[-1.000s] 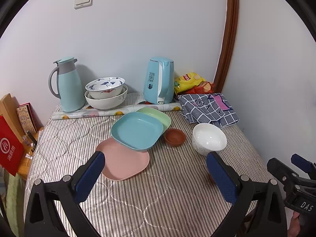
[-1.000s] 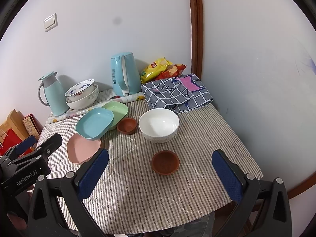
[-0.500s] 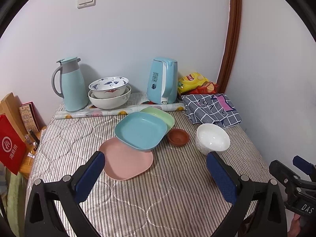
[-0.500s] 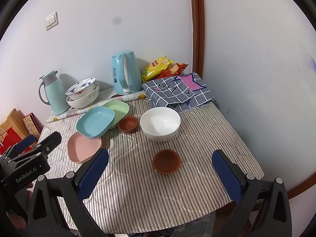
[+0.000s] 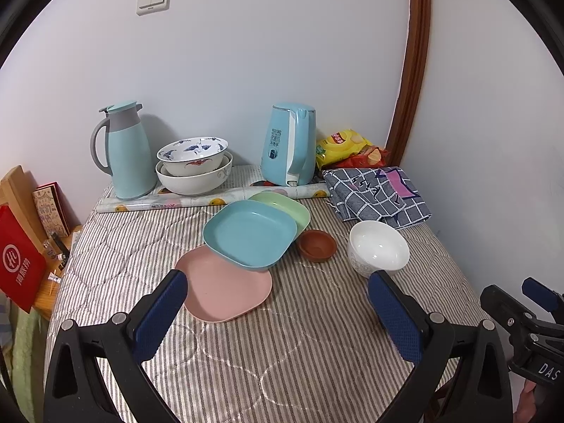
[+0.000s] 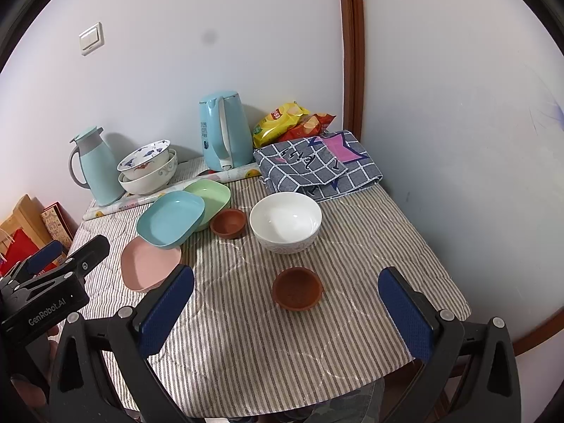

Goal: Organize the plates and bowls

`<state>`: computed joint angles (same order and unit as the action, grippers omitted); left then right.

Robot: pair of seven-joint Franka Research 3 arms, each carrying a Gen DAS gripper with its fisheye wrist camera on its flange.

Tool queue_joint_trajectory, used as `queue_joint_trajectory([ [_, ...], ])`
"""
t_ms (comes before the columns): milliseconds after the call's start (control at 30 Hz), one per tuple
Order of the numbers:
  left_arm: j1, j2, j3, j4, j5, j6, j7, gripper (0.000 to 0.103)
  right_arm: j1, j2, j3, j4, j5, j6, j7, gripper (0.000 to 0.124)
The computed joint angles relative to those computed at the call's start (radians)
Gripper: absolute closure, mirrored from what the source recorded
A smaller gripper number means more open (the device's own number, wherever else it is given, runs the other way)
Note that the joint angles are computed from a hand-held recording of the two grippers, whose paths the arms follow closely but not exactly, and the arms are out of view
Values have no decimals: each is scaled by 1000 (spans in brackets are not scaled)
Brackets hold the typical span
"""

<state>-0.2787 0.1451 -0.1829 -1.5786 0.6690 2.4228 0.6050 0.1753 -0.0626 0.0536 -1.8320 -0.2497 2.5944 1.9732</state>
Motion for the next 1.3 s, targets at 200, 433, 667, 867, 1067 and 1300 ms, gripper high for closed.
queue_joint_trajectory([
  [200,1,9,2,10,-4,7,8,0,2,7,0,6,1,-2,-5,21],
  [433,1,37,9,42,-20,-3,15,0,9,32,-4,34,-18,-8,3,21],
  [667,13,77,21,81,-56,-7,54,0,21,78,-17,69,59,21,-55,21],
  [867,16,127,36,127,-79,-27,86,2,40,148,-29,134,101,17,-99,21],
  [1067,16,200,56,215,-99,-83,116,4,59,253,-38,257,180,-4,-180,21],
  [1300,23,259,79,284,-117,-115,123,7,74,389,-41,432,262,-64,-282,25],
])
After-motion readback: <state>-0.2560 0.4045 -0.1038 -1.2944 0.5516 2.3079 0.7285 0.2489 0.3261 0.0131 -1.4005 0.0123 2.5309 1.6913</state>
